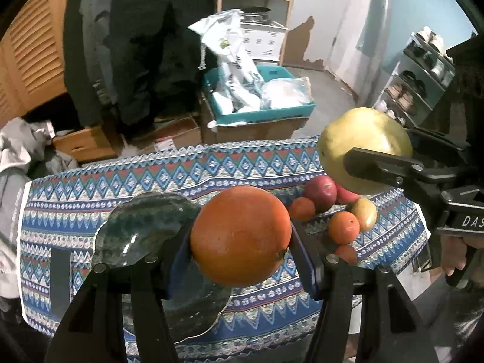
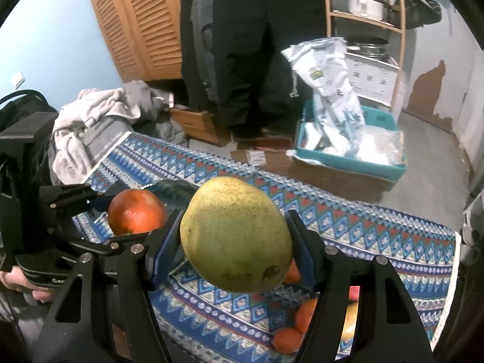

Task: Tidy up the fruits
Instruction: 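Carry the orange with the left tool over the glass bowl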

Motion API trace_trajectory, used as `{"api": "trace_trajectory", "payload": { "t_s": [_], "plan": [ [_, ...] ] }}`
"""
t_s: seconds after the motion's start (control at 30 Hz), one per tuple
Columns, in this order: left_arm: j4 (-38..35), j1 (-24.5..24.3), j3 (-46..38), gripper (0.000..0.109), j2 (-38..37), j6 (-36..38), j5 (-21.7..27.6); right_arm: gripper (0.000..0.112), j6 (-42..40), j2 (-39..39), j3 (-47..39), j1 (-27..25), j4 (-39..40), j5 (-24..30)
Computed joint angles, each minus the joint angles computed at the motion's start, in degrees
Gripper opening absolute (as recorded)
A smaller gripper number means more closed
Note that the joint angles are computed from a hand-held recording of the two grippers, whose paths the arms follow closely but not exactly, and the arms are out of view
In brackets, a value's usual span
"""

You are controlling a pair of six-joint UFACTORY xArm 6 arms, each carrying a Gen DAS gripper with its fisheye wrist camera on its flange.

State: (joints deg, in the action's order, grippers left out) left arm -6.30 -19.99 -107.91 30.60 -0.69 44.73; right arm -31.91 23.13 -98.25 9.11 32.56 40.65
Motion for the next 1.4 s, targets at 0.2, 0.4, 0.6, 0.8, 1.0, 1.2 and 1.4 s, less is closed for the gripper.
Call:
{"api": "trace_trajectory", "payload": {
  "t_s": [0.2, 0.4, 0.6, 0.8, 1.0, 1.2, 1.4],
  "plan": [
    [0.4, 2.0, 4.6, 0.063, -2.5, -1.0, -2.0, 0.067, 1.4, 3.3, -4.5, 1.9, -0.7, 2.3],
    [0.7, 4.1, 7.9, 0.063, -3.8, -1.9, -2.8, 0.067, 3.6, 7.6, -10.2, 3.7, -2.2, 4.9],
    [1.3, 6.0, 10.9, 0.063, -4.5, -2.9, -3.5, 0.067, 5.7, 12.5, -16.2, 5.6, -4.4, 7.7],
    [2.3, 7.6, 13.2, 0.063, -4.7, -3.8, -3.6, 0.067, 7.1, 17.4, -22.2, 7.2, -5.9, 10.9],
    [3.0, 8.7, 14.6, 0.063, -3.9, -4.6, -2.5, 0.067, 8.3, 22.4, -28.3, 8.4, -7.0, 14.9],
    [1.5, 9.7, 14.1, 0.063, -2.1, -4.6, 0.0, 0.067, 9.3, 26.2, -32.2, 9.4, -8.7, 17.7],
    [3.3, 9.8, 13.9, 0.063, -0.7, -5.1, 0.7, 0.067, 11.0, 30.3, -36.7, 9.6, -9.7, 21.1]
  ]
}}
